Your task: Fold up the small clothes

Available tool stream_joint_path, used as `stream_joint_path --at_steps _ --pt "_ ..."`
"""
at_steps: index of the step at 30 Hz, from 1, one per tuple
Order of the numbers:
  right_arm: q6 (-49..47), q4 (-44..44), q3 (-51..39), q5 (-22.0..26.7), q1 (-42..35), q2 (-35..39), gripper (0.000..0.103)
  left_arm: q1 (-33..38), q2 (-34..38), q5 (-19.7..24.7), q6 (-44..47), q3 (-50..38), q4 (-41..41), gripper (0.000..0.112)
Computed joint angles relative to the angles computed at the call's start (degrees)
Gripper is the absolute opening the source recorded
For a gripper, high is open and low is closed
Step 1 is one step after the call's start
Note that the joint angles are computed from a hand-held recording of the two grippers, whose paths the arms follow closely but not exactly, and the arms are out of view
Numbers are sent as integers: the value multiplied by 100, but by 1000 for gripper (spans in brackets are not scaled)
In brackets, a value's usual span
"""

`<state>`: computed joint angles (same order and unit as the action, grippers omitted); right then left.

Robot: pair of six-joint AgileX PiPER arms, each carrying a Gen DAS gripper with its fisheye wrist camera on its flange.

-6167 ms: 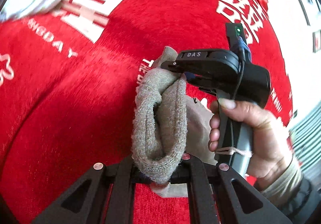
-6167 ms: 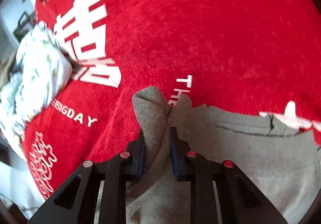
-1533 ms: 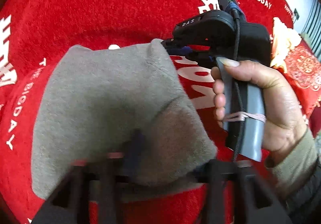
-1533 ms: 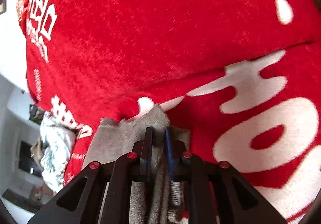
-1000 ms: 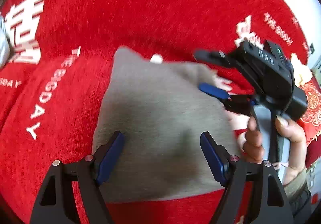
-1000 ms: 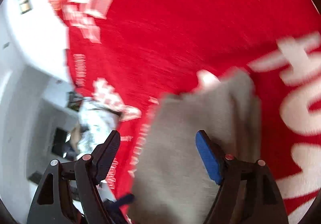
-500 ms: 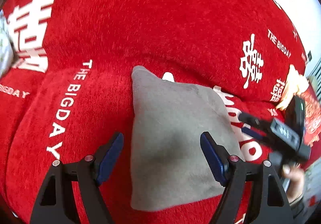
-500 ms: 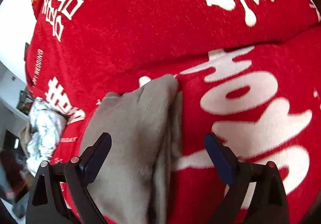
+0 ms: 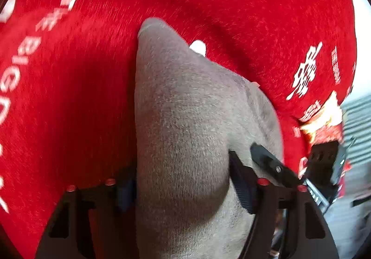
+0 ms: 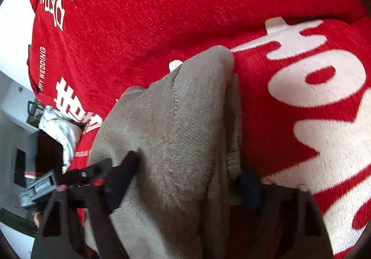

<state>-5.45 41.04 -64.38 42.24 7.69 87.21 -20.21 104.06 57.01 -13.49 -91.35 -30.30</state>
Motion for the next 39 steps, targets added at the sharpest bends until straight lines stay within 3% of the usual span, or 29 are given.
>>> stream_joint_path --at_steps 2,5,12,18,39 --pt "125 -99 -54 -8 73 -43 51 -161 -122 -90 -112 12 339 60" --pt "652 -831 -143 -136 403 -222 47 -346 -244 -225 -390 58 729 57" --pt "1262 -1475 -288 -161 824 -450 45 -544 -747 -501 -791 532 1283 57" --pt "2065 -2271 -350 -189 1400 -567 45 -557 -1149 -421 -977 875 1599 57" --pt "3810 -3621 205 -382 2555 -1220 45 -868 -2166 -329 -1448 1745 2159 57"
